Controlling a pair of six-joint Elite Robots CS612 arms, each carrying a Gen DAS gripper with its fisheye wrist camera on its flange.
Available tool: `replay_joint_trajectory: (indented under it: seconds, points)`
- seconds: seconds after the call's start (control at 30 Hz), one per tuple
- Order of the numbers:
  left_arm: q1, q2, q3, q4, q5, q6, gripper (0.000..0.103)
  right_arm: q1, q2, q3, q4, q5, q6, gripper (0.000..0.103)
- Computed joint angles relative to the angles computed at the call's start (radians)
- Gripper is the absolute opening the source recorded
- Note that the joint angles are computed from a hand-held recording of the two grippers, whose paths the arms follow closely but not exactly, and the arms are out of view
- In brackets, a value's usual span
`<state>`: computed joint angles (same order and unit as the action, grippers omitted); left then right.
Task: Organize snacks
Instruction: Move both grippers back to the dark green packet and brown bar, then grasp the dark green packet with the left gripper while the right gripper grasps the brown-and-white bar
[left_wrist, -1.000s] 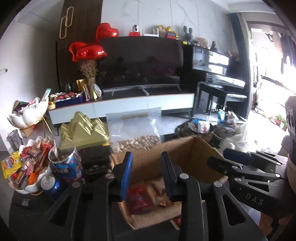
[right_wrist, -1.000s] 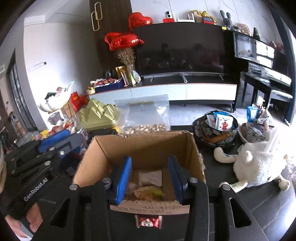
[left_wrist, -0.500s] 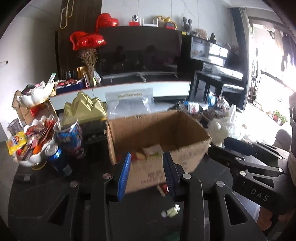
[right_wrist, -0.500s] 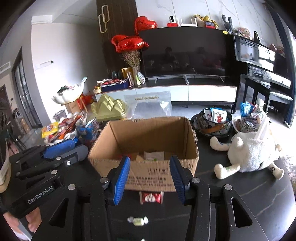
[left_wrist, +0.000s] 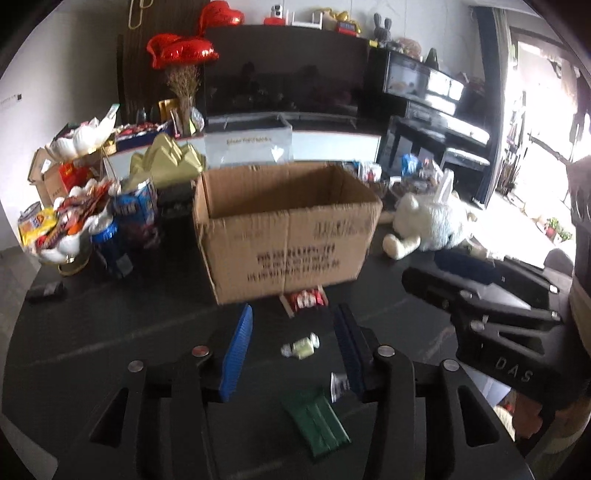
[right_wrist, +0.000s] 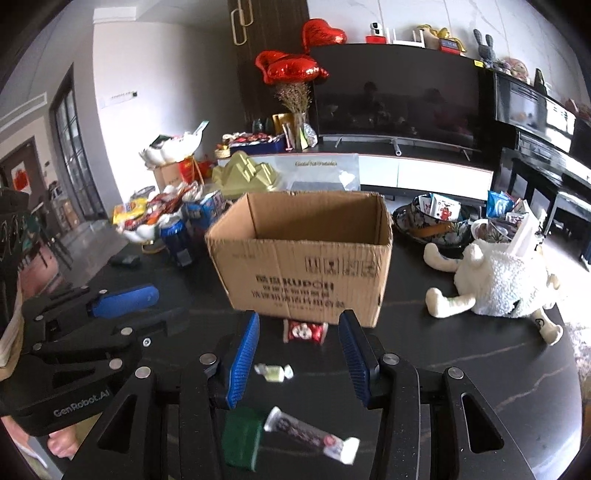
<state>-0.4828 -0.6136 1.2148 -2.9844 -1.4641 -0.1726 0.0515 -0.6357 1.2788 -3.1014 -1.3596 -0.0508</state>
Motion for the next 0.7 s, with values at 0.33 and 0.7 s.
replay_joint_trajectory:
  seconds: [0.33, 0.7]
  points:
    - [-0.021, -0.001, 0.034, 0.105, 0.002, -0.038, 0.046, -0.008, -0.012, 0.050, 0.089, 0.006, -0.157, 0.046]
    - [-0.022, 0.029, 0.004, 0.255, -0.061, -0.090, 0.047, -0.015, 0.003, 0.029, 0.328, 0.036, -0.288, 0.046]
